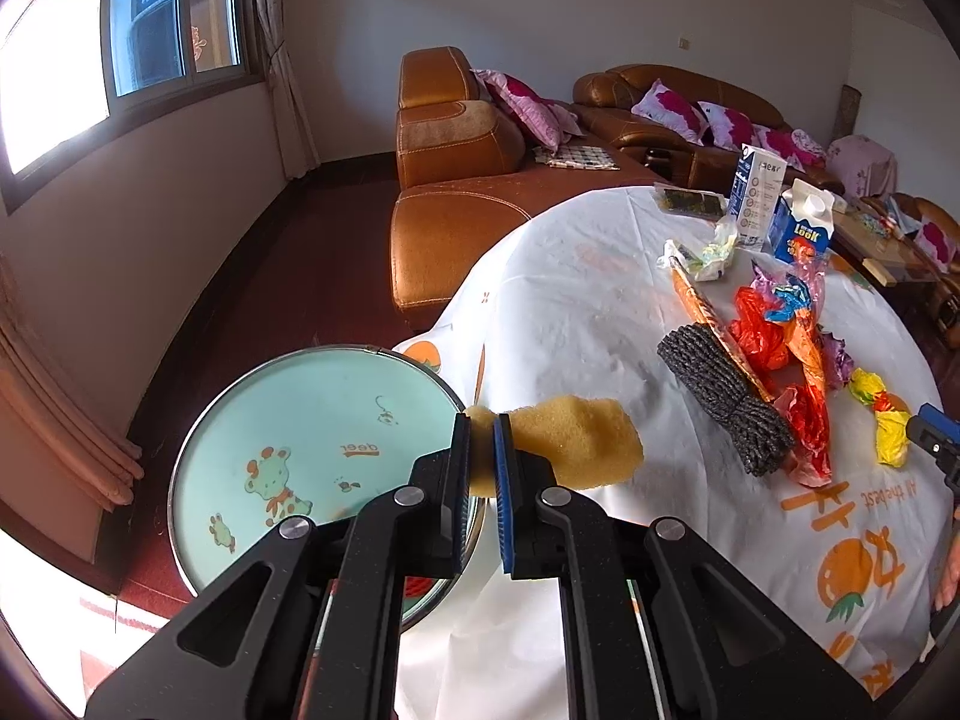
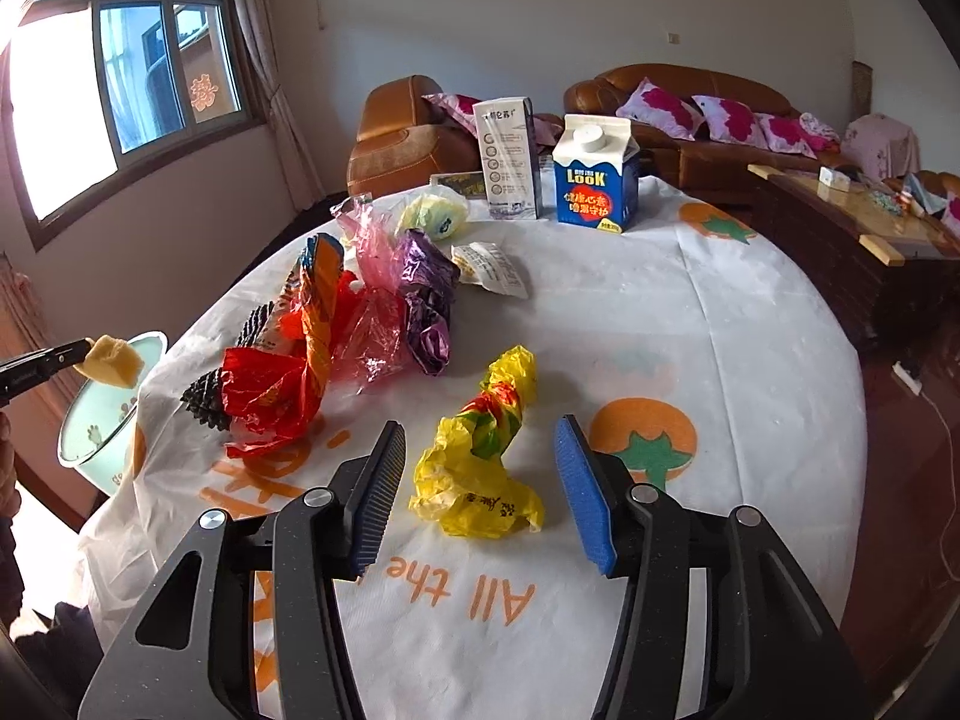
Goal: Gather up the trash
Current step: 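Carry the sponge over the bucket with the left tool while the right tool lifts the wrapper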
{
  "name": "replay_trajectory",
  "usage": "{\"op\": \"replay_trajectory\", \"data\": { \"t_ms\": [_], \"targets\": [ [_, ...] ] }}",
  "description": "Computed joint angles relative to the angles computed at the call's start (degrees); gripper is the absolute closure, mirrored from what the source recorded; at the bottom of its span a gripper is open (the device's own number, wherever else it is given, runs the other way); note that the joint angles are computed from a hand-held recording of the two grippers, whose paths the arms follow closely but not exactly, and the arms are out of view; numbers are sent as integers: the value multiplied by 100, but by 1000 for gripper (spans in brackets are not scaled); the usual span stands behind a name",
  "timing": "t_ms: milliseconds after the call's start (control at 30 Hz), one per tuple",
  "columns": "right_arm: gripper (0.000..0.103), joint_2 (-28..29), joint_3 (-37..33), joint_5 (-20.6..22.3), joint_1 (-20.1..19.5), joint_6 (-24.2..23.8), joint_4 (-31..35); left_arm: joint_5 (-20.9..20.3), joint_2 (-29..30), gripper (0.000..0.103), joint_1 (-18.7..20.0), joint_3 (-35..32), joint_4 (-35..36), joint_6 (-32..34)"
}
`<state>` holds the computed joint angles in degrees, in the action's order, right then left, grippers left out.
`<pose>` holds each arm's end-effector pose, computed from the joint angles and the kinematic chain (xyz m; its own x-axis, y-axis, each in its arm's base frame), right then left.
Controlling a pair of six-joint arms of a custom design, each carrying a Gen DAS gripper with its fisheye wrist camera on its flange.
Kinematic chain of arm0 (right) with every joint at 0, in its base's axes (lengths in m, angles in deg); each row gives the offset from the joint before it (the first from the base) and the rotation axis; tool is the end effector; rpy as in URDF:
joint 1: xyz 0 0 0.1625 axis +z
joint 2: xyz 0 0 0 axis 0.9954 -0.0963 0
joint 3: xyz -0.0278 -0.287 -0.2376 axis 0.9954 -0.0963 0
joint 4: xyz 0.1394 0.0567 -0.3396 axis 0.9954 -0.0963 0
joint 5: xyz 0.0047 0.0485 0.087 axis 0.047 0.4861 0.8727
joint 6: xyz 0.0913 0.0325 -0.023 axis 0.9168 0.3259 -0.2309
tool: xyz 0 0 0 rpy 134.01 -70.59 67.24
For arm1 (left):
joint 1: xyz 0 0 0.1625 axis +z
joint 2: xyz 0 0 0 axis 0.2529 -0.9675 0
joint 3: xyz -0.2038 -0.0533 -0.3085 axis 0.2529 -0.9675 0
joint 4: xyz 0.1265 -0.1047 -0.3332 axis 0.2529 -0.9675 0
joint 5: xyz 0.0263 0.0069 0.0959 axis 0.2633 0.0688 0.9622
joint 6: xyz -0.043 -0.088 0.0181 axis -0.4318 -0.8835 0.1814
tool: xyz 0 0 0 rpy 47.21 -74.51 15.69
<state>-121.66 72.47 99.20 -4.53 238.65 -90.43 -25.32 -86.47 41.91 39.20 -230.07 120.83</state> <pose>0.0156 -0.3284 0.1447 -0.6508 0.6218 0.4356 -0.1926 0.4197 -0.8870 -0.2027 -0.6191 0.0121 -0.4664 0.7230 -0.5096 0.8757 0.4589 -0.1504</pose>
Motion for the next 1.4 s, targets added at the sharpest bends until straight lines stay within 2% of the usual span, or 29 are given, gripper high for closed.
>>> {"op": "replay_trajectory", "data": {
  "t_ms": [200, 233, 333, 467, 667, 800, 1033, 1267, 1400],
  "targets": [
    [53, 219, -175, 2, -62, 68, 294, 46, 14, 96, 39, -59, 47, -40],
    [68, 270, -214, 21, -68, 44, 329, 66, 19, 96, 45, -74, 45, -43],
    [79, 123, -115, -216, -184, 92, 353, 65, 4, 96, 66, -100, 44, -71],
    [79, -449, 162, -489, -163, -3, 228, 58, -70, 96, 65, -91, -79, -66],
    [79, -696, -33, -757, 111, -300, 403, 308, -64, 95, 78, -150, -372, -19],
    [79, -334, -483, -856, 413, -621, 460, 565, 4, 95, 102, -232, -558, 49],
    [79, 504, -1479, -1364, 668, -1017, 940, 965, 92, 95, 227, -470, -667, 16],
    [79, 1519, -2862, -1878, 733, -1188, 1968, 1487, 273, 95, 357, -715, -916, 130],
    [79, 2095, -3685, -2015, 777, -1308, 2591, 1728, 396, 95, 386, -841, -1118, 308]
  ]
}}
